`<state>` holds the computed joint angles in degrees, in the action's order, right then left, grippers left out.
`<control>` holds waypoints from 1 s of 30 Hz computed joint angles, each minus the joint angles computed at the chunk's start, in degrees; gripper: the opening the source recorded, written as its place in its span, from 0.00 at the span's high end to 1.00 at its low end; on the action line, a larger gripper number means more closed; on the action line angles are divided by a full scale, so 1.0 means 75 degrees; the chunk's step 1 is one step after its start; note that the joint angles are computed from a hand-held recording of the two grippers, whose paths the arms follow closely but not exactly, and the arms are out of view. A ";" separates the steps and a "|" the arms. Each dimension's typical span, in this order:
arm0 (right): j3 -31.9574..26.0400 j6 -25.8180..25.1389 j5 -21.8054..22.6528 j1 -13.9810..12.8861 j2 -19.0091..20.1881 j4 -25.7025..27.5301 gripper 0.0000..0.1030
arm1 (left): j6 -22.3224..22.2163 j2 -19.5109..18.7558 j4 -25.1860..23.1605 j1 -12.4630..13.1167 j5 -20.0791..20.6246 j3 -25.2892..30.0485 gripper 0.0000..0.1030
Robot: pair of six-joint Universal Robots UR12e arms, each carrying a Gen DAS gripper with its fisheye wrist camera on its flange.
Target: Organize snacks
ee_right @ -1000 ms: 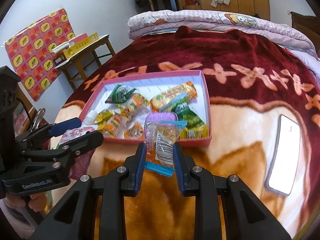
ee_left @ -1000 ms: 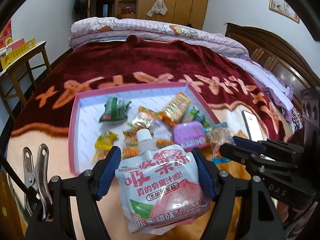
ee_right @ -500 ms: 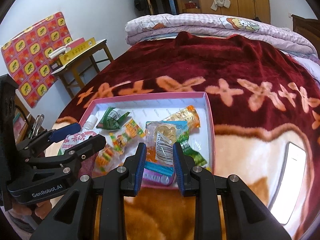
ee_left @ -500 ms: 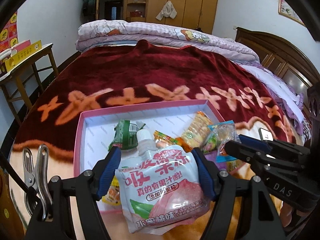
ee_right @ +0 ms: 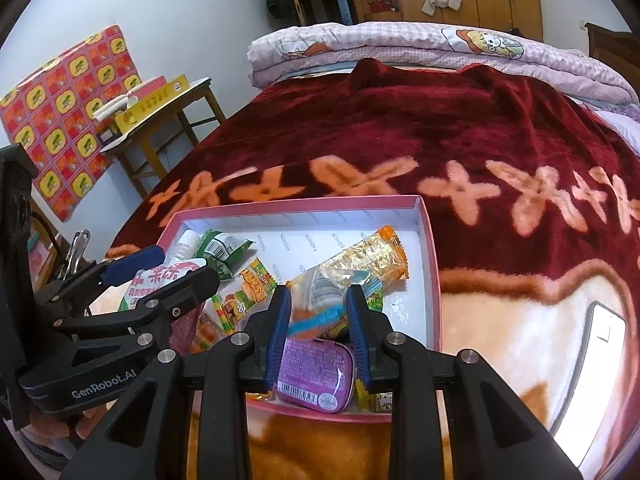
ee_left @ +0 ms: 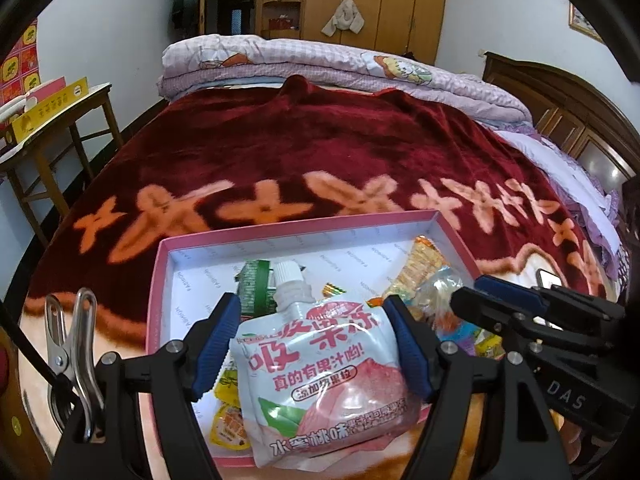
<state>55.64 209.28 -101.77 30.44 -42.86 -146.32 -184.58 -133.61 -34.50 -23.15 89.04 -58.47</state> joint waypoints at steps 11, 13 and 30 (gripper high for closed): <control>0.0129 -0.0219 0.0064 0.0082 -0.0054 -0.0412 0.41 | -0.0294 0.0111 -0.0063 0.0065 0.0106 -0.0141 0.15; 0.0140 -0.0254 -0.0026 0.0120 -0.0068 -0.0415 0.40 | -0.0302 0.0186 0.0041 0.0088 -0.0029 -0.0249 0.14; 0.0931 0.0090 -0.0108 0.0333 -0.0521 -0.0725 0.35 | -0.0366 0.0938 0.0541 -0.0074 0.0410 -0.1492 0.14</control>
<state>62.62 209.96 -102.57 32.95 -46.76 -151.76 -187.33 -126.57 -30.44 -23.70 92.12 -69.67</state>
